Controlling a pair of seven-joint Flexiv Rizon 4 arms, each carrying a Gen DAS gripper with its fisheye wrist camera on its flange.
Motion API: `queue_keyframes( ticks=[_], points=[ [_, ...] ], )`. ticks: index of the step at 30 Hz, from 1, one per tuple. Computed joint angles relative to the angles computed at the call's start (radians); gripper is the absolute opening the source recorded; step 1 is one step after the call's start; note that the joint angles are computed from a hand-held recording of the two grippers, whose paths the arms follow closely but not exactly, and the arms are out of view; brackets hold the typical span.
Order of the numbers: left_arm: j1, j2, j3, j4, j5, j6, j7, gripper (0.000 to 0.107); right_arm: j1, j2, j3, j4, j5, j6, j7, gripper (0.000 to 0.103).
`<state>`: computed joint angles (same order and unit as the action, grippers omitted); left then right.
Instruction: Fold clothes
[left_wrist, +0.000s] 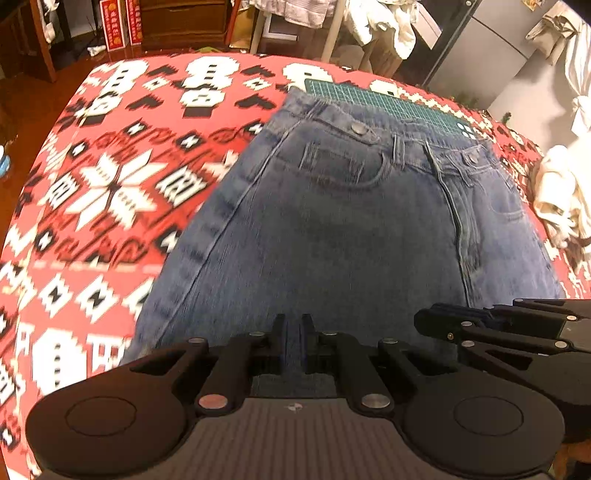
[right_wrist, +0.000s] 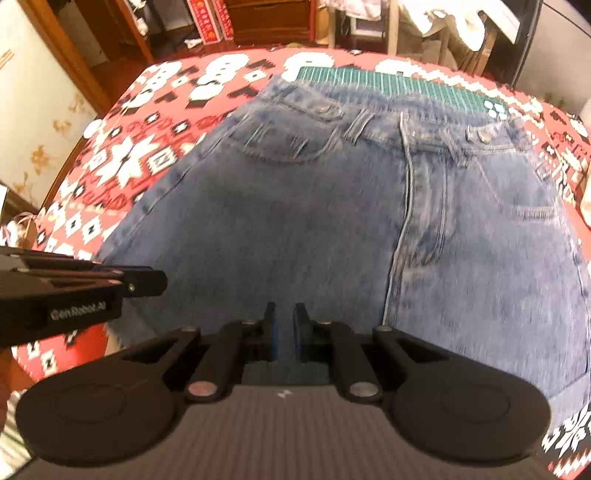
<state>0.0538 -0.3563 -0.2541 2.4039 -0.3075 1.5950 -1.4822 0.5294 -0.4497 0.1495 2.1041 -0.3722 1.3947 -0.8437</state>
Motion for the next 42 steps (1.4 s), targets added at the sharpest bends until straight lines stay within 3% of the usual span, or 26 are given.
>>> queue_keyframes(
  ticks=[5, 9, 14, 16, 17, 22, 28, 33, 36, 38, 40, 42],
  points=[
    [-0.117, -0.044, 0.134, -0.077, 0.041, -0.055, -0.042, 0.006, 0.046, -0.038, -0.077, -0.03, -0.046, 0.007, 0.062, 0.014],
    [-0.134, -0.043, 0.153, -0.082, 0.052, -0.071, -0.056, 0.009, 0.039, -0.047, -0.074, -0.03, -0.055, -0.004, 0.075, 0.018],
    [-0.138, -0.03, 0.156, -0.082, 0.056, -0.102, -0.054, 0.03, 0.036, -0.036, -0.069, -0.015, -0.064, -0.015, 0.082, 0.022],
    [-0.162, -0.026, 0.183, -0.086, 0.073, -0.116, -0.063, 0.032, 0.034, -0.03, -0.065, -0.011, -0.068, -0.023, 0.084, 0.024],
    [-0.175, -0.024, 0.198, -0.089, 0.084, -0.124, -0.07, 0.034, 0.031, -0.027, -0.059, -0.009, -0.068, -0.024, 0.081, 0.03],
    [-0.192, -0.016, 0.222, -0.084, 0.117, -0.138, -0.08, 0.034, 0.023, -0.014, -0.039, 0.004, -0.068, -0.033, 0.064, 0.034],
    [-0.229, -0.011, 0.279, -0.113, 0.164, -0.176, -0.138, 0.034, 0.081, 0.008, -0.15, 0.029, -0.18, 0.002, 0.152, 0.043],
    [-0.238, -0.01, 0.291, -0.149, 0.196, -0.217, -0.169, 0.041, 0.09, 0.003, -0.231, 0.024, -0.278, 0.019, 0.231, 0.058],
    [-0.248, -0.014, 0.301, -0.178, 0.218, -0.248, -0.195, 0.049, 0.095, -0.001, -0.282, 0.03, -0.344, 0.048, 0.283, 0.08],
    [-0.256, -0.02, 0.31, -0.201, 0.236, -0.27, -0.217, 0.053, 0.101, -0.004, -0.315, 0.031, -0.388, 0.062, 0.316, 0.086],
    [-0.262, -0.026, 0.316, -0.224, 0.253, -0.293, -0.236, 0.056, 0.065, -0.013, -0.276, 0.013, -0.376, 0.038, 0.296, 0.089],
    [-0.27, -0.032, 0.323, -0.25, 0.278, -0.317, -0.251, 0.058, 0.038, -0.021, -0.244, -0.004, -0.36, 0.01, 0.274, 0.098]
  ],
)
